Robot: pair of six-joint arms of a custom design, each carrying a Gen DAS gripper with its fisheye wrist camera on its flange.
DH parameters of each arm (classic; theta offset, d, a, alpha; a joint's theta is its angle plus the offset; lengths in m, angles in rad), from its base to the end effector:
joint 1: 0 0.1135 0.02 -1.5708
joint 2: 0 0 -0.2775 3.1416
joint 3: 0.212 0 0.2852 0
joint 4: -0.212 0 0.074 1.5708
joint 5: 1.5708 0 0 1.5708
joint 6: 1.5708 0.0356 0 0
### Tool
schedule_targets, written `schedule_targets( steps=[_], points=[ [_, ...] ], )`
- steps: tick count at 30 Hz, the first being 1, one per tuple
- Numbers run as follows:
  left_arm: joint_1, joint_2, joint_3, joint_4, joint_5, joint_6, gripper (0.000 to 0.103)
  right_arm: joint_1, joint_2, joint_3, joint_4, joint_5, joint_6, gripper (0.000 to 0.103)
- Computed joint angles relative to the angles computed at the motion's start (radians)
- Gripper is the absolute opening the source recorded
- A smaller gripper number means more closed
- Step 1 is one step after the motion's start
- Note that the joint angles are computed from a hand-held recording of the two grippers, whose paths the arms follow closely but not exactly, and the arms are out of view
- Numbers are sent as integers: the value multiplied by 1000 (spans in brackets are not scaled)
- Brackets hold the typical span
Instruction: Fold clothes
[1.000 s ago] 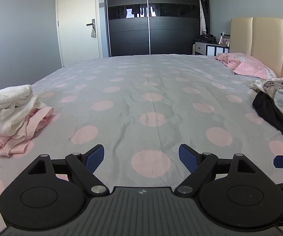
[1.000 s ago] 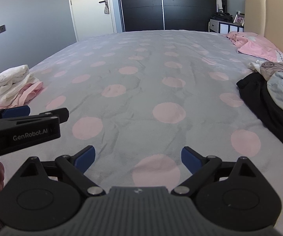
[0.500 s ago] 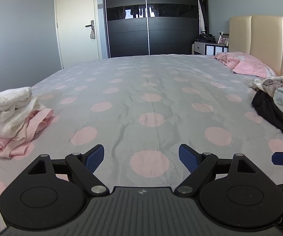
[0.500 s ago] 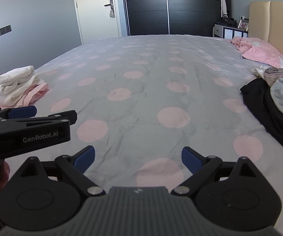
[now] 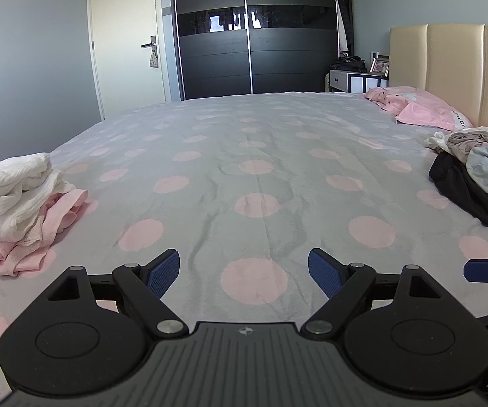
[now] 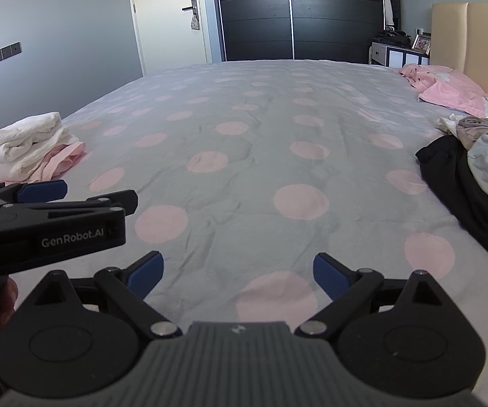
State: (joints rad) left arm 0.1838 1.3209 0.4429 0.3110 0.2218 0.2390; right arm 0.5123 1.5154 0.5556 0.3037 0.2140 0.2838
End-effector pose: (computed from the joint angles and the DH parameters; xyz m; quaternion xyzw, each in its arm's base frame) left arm 0.2643 0.0412 0.1478 0.0773 0.8695 0.0055 0.4879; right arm 0.2651 0.1404 0.1303 -0.0548 0.8917 0.0819 0.4419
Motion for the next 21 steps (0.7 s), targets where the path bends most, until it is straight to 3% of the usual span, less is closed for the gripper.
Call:
schedule_targets(
  steps=[21],
  points=[
    [-12,-21,-7,-18,-1,13,83,12,-9,-8,-1,6,0,96]
  ],
)
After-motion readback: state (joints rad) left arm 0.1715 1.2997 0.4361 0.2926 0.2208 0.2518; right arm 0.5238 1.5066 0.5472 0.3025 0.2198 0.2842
